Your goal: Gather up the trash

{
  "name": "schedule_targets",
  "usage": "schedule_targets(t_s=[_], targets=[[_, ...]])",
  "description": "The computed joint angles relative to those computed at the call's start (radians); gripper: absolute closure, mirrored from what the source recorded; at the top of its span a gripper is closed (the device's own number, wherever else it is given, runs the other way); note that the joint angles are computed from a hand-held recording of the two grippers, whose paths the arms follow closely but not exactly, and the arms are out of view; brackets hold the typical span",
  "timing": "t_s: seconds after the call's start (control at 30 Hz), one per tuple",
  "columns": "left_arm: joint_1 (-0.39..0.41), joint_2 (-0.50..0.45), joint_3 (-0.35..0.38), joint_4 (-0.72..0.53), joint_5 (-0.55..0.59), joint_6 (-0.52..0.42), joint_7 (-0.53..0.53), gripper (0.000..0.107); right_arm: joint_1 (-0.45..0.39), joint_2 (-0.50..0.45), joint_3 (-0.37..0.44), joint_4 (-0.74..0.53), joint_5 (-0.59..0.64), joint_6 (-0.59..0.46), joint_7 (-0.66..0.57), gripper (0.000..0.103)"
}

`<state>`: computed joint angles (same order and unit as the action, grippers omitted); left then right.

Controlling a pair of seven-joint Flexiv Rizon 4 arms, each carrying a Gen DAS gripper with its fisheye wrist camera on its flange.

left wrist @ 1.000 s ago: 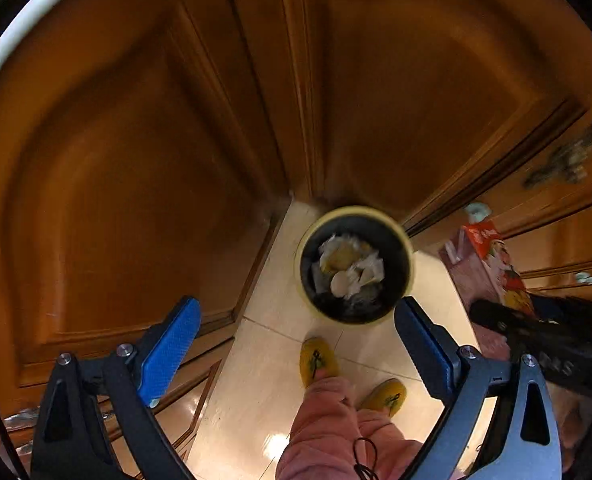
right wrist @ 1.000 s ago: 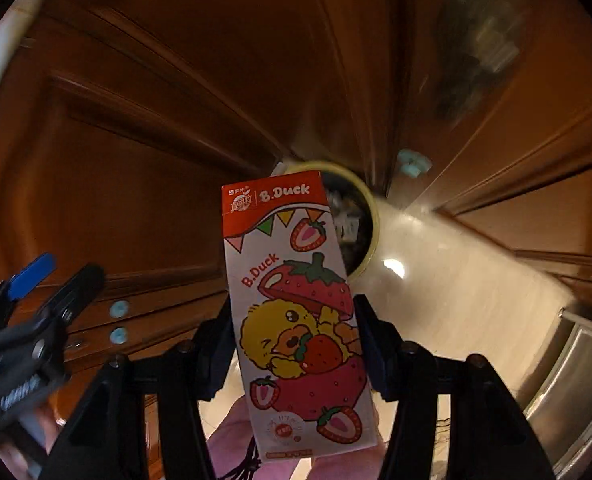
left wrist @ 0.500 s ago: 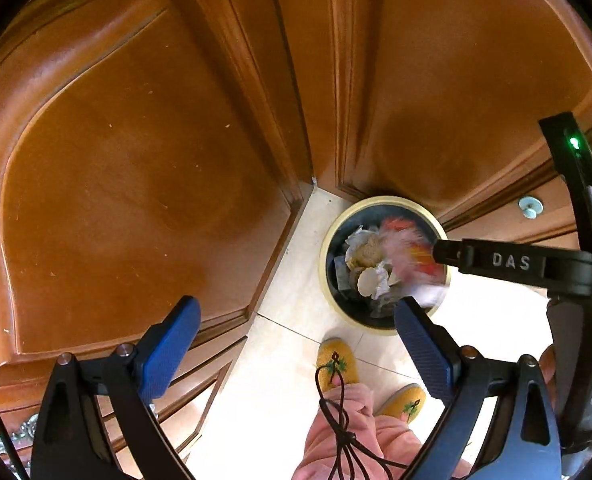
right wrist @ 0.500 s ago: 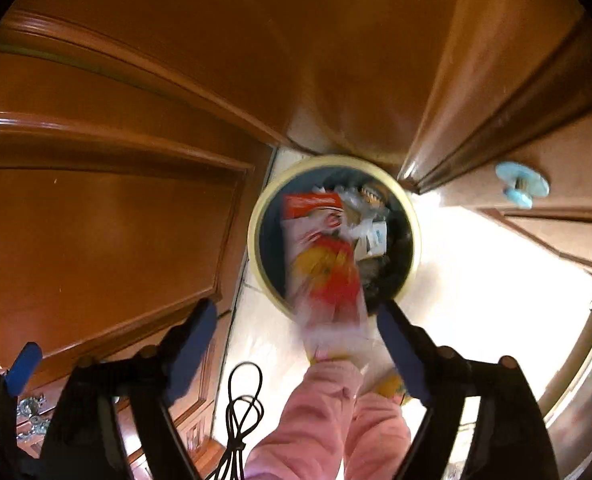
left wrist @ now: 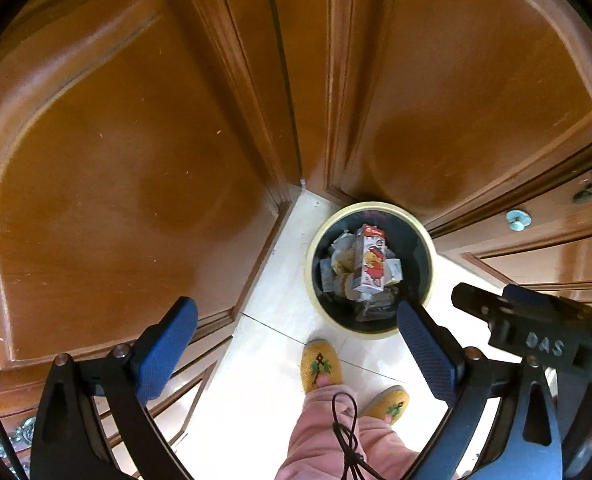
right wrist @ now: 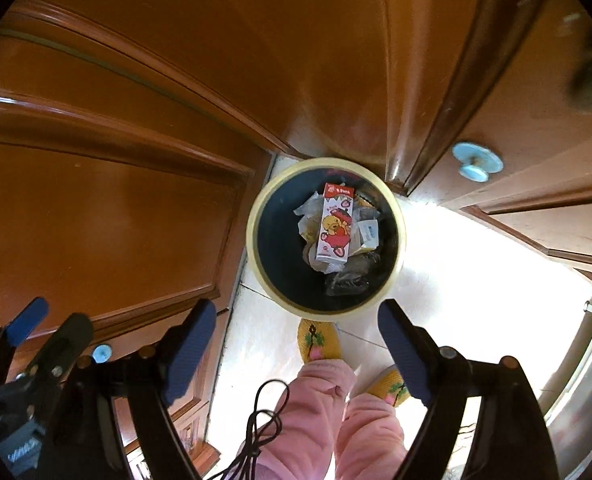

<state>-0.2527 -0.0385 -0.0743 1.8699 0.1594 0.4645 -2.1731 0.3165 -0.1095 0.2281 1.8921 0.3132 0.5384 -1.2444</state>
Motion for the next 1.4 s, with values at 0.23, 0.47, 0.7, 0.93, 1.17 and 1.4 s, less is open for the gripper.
schedule_targets(t_s=[0.23, 0.47, 0.7, 0.93, 1.17, 1.4], targets=[[-0.001, 0.048, -0.015, -0.087, -0.028, -0.083, 0.026, 0.005, -0.015, 0.159, -0.019, -0.035, 0.009, -0.074, 0.026, 0.019], [0.004, 0.105, -0.043, -0.256, -0.042, -0.202, 0.021, 0.005, -0.018, 0.286, -0.058, -0.155, -0.018, -0.166, 0.047, 0.019], [0.000, 0.096, -0.084, -0.510, -0.007, -0.293, 0.040, 0.005, -0.026, 0.354, -0.084, -0.316, -0.075, -0.232, 0.072, 0.019], [-0.041, 0.016, -0.126, -0.817, 0.103, -0.385, 0.026, 0.005, -0.037, 0.370, -0.079, -0.447, -0.167, -0.226, 0.077, 0.019], [-0.148, -0.074, -0.122, -1.045, 0.275, -0.464, 0.034, 0.005, -0.039, 0.366, -0.074, -0.528, -0.233, -0.215, 0.050, 0.019], [-0.249, -0.144, -0.071, -1.181, 0.336, -0.512, 0.069, 0.005, -0.047, 0.360, -0.044, -0.524, -0.323, -0.173, 0.069, 0.019]])
